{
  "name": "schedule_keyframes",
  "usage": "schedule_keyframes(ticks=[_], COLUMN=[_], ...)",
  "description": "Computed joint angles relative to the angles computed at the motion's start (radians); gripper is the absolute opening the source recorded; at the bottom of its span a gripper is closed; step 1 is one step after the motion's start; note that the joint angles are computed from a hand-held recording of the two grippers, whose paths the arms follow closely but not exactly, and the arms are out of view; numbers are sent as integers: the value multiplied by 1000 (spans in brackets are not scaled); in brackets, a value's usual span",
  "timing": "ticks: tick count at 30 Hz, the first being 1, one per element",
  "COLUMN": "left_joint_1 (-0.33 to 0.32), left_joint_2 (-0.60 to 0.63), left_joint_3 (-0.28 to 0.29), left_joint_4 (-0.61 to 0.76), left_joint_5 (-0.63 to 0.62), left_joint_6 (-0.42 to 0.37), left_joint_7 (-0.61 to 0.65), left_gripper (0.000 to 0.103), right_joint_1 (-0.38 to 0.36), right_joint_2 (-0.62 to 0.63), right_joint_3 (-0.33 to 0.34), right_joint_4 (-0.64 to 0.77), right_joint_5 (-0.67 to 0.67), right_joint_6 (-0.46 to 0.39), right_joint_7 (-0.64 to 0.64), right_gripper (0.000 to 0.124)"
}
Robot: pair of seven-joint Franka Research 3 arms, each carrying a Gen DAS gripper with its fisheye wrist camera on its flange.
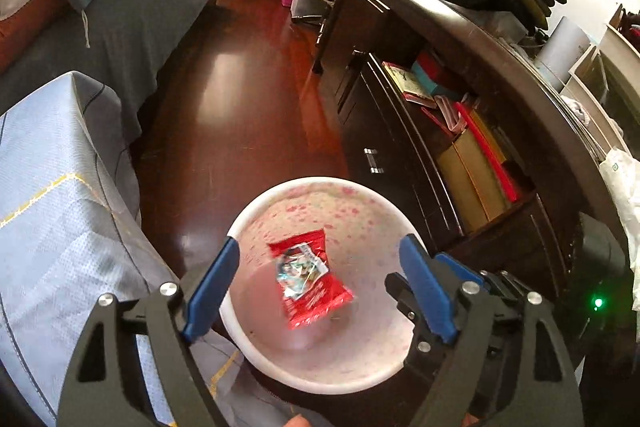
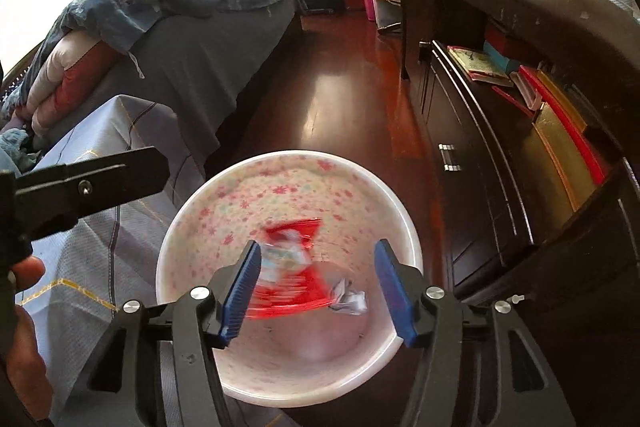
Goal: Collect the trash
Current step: 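Move both open tools back over the table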
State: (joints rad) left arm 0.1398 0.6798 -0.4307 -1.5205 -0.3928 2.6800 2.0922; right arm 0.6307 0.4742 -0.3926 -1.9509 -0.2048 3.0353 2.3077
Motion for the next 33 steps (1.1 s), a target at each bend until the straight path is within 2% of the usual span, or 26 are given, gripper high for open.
schedule_keyframes(ticks=[4, 8, 12, 13, 14, 16, 19, 22, 25, 27, 29, 31, 33], left_joint_1=[34, 53, 42, 23, 20, 25, -7, -43, -33, -86, -85, -69, -24], left_joint_2=[-53, -164, -278, -311, -331, -371, -433, -464, -473, -461, -439, -400, -361], left_joint_3=[-23, -5, 66, 109, 127, 161, 265, 373, 424, 542, 596, 629, 617], left_joint_4=[-65, -206, -347, -388, -411, -457, -531, -564, -566, -546, -524, -475, -430], left_joint_5=[-37, -49, 16, 55, 79, 124, 227, 336, 403, 518, 573, 611, 619], left_joint_6=[44, 179, 308, 339, 352, 375, 416, 438, 437, 424, 416, 390, 370], left_joint_7=[22, 9, -74, -121, -150, -200, -322, -445, -525, -659, -723, -775, -790], left_gripper=[83, 89, 94, 94, 94, 95, 97, 99, 99, 99, 99, 99, 99], right_joint_1=[60, 132, 167, 174, 177, 169, 149, 101, 57, 42, 36, 39, 42], right_joint_2=[-25, -70, -119, -133, -141, -159, -171, -166, -141, -122, -93, -64, -36], right_joint_3=[-56, -111, -110, -102, -93, -56, 3, 103, 196, 236, 271, 289, 305], right_joint_4=[-20, -40, -47, -44, -40, -30, -9, 31, 87, 122, 170, 212, 254], right_joint_5=[-44, -138, -229, -252, -271, -299, -336, -330, -318, -301, -274, -249, -216], right_joint_6=[-10, -27, -34, -39, -46, -50, -53, -51, -72, -86, -98, -107, -120], right_joint_7=[44, 126, 190, 202, 215, 220, 230, 188, 143, 110, 63, 24, -20], right_gripper=[66, 74, 85, 89, 90, 92, 96, 96, 96, 96, 96, 96, 96])
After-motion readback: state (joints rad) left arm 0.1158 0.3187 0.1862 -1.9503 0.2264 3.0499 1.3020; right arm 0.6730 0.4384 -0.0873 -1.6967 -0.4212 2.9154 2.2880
